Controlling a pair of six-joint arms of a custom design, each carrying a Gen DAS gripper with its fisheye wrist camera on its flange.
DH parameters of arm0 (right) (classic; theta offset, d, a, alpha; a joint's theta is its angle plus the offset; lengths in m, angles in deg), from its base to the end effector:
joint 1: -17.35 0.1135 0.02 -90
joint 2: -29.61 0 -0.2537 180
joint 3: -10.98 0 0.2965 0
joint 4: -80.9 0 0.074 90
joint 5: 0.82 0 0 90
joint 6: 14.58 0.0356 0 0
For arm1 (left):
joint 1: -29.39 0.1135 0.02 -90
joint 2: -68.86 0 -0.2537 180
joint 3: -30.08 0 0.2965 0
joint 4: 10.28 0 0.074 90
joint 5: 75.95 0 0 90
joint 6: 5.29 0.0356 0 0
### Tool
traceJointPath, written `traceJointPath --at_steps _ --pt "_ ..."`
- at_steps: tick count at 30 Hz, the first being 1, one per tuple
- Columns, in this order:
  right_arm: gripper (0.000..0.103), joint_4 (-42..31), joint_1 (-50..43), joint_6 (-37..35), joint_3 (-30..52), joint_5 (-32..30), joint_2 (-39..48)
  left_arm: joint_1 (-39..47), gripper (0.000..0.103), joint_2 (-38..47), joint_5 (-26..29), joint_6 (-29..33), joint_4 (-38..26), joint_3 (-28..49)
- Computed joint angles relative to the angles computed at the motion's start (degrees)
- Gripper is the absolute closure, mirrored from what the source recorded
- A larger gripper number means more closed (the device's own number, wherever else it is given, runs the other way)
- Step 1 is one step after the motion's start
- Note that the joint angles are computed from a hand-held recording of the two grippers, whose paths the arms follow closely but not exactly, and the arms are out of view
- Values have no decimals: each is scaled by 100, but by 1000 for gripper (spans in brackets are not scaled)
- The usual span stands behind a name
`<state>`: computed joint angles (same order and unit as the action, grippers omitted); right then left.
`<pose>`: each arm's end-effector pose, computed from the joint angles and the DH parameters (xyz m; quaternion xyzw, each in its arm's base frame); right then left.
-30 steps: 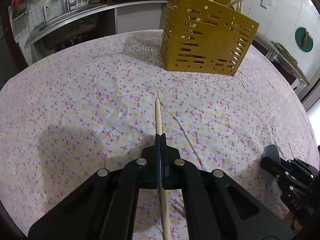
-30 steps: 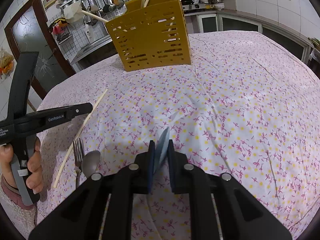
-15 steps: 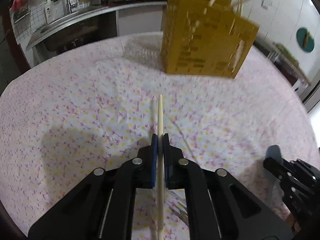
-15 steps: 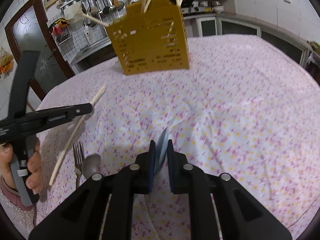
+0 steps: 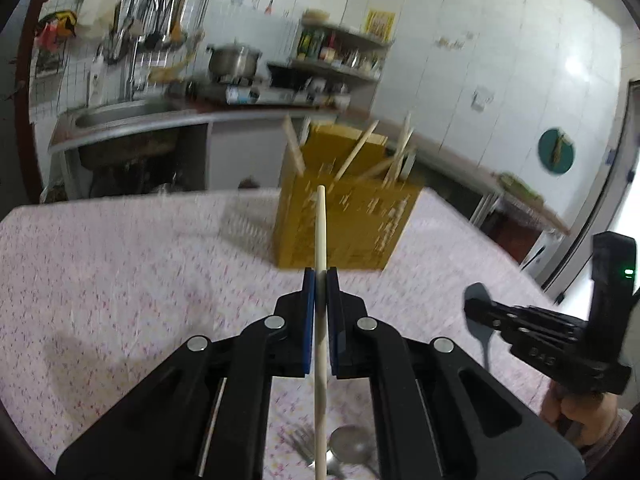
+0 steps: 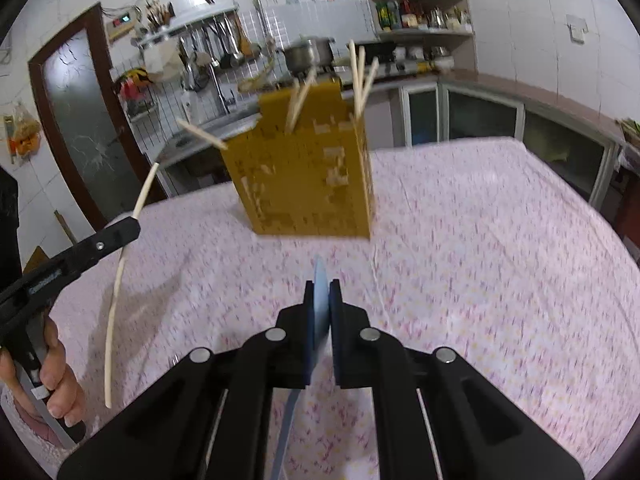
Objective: Organize utensils
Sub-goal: 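Lift the chopstick and blue spatula and carry both toward the yellow holder, then lower the chopstick and blue spatula down into the yellow holder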
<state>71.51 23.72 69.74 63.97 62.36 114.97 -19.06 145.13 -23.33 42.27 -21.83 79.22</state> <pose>0.3250 0.0524 0.1372 -0.1874 0.8730 0.2141 0.3962 0.2175 -0.2128 0.1608 -0.0938 0.8599 -0.0896 0.4936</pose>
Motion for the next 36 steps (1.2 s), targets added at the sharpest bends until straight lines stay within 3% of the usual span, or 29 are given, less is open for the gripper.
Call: traceJointPath --at_steps 6,10,16,22,27,33,36 --pt "96 867 -106 297 3 -242 -334 -46 99 -200 -328 800 925 -3" --pt "96 1724 -103 553 75 -109 -394 20 99 94 -803 1498 1195 485" --pt "96 2547 -81 1068 924 -27 128 478 99 590 -594 2404 1866 1271" --pt "96 3310 144 1254 1776 429 812 920 99 1176 -490 3110 2341 2085" --pt "96 3669 209 1488 2396 694 1396 1187 99 1757 -805 3674 2838 2660" --pt "96 4025 463 1196 2680 1255 1872 1573 99 2261 -269 3511 2738 2955" --pt "96 4081 517 1107 2652 1347 1928 1619 99 2411 -341 3439 2919 2930"
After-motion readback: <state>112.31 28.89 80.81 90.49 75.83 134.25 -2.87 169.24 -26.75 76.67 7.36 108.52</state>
